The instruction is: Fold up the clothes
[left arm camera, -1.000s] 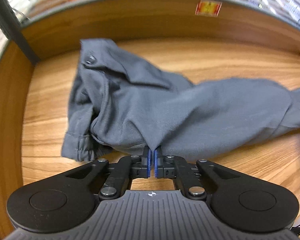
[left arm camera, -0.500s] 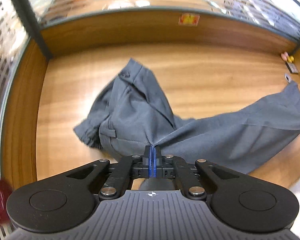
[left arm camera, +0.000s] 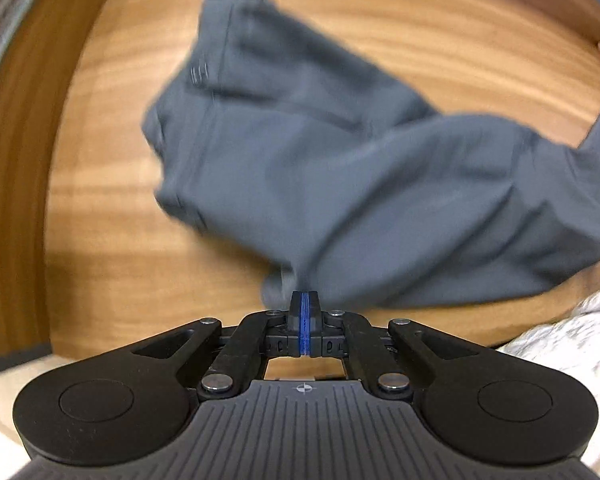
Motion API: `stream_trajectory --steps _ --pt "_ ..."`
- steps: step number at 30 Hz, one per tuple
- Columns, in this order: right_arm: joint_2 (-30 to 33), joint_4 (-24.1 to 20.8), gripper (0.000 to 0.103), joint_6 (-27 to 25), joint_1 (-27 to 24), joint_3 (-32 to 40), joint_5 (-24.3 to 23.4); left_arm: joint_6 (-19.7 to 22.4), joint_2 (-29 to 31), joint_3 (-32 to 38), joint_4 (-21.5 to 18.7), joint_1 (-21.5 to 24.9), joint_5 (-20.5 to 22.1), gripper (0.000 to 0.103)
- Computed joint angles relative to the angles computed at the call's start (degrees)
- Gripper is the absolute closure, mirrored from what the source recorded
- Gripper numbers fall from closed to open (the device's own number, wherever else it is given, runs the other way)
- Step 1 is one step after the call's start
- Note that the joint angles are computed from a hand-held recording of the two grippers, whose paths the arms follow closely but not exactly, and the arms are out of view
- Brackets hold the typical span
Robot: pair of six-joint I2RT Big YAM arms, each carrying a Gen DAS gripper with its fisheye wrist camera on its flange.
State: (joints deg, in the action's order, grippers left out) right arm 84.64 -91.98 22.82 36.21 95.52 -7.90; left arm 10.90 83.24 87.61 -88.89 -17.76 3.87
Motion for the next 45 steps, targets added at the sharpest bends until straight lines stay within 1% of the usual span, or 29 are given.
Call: stream_trajectory --steps 2,3,5,8,10,11,12,13,14,15,20,21,25,28,33,35,39,42,45 --pt "0.32 0.11 0.098 -0.42 -0.01 -0.18 0.09 -0.17 -0.41 -1.35 0.69 -0.40 -0.84 0.102" --pt "-0.07 0.07 0.095 -0.40 0.10 -0.47 0.16 -0.14 -0.42 -1.31 0.96 -0.44 -0.63 0.102" --pt "-0.46 -0.40 0.092 -0.78 0.09 0.40 0.60 0.07 -0.20 -0.22 1.40 -0.47 0.26 0.101" --pt "-1.07 -0.42 0.088 -1.45 -0.13 0.96 1.59 0.50 0.03 1.36 1.68 -0.91 0.46 0.101" --pt "-0.87 -1.39 0.084 -1.31 -0.11 3.06 2.25 1.06 0.65 2.90 1.63 -0.75 0.62 0.099" --pt "-0.84 -1.49 0.080 -1.25 -0.26 3.85 2.87 1.30 0.90 3.41 1.67 -0.64 0.71 0.098" --pt "-0.83 -1.42 0.075 -1.21 -0.49 4.52 3.60 1.60 1.27 4.38 1.69 -0.56 0.77 0.092" --pt "-0.82 -1.36 0.073 -1.18 -0.71 5.20 4.33 1.88 1.78 5.75 1.80 -0.56 0.59 0.085" --pt "-0.72 -1.50 0.072 -1.28 -1.05 5.79 5.22 1.90 2.25 6.70 1.91 -0.67 0.41 0.082" --pt "-0.59 -1.71 0.072 -1.44 -1.44 6.35 6.15 1.90 3.00 8.11 2.10 -0.74 0.28 0.076" --pt "-1.34 -2.85 0.071 -1.66 -4.44 6.13 11.03 2.09 7.03 14.81 2.73 -0.72 0.36 0.070" --pt "-1.33 -3.39 0.071 -0.63 -5.01 6.10 12.02 2.15 8.22 16.47 2.75 -0.94 0.18 0.069" --pt "-3.37 -3.30 0.071 -0.50 -8.55 2.13 14.54 2.41 11.86 21.05 3.21 -1.97 0.28 0.066" --pt "-4.51 -2.15 0.071 -1.21 -11.08 -1.14 14.91 2.41 14.93 24.28 3.14 -2.98 0.75 0.065" --pt "-5.55 0.23 0.071 -3.44 -14.38 -4.70 14.68 4.65 19.68 28.59 3.19 -4.30 1.79 0.062" --pt "-5.05 1.67 0.071 -3.71 -14.86 -5.35 14.47 4.77 22.48 31.16 3.01 -4.79 1.71 0.062" --pt "-3.23 4.16 0.070 -4.71 -14.81 -4.66 13.83 4.74 26.62 35.19 2.89 -5.26 0.46 0.061" --pt "-1.03 6.03 0.069 -5.31 -14.09 -2.77 13.01 4.73 30.80 40.30 1.25 -5.00 -0.40 0.061" --pt "1.69 7.35 0.067 -5.48 -13.07 0.07 11.72 5.58 33.73 44.14 0.01 -4.64 -1.54 0.057"
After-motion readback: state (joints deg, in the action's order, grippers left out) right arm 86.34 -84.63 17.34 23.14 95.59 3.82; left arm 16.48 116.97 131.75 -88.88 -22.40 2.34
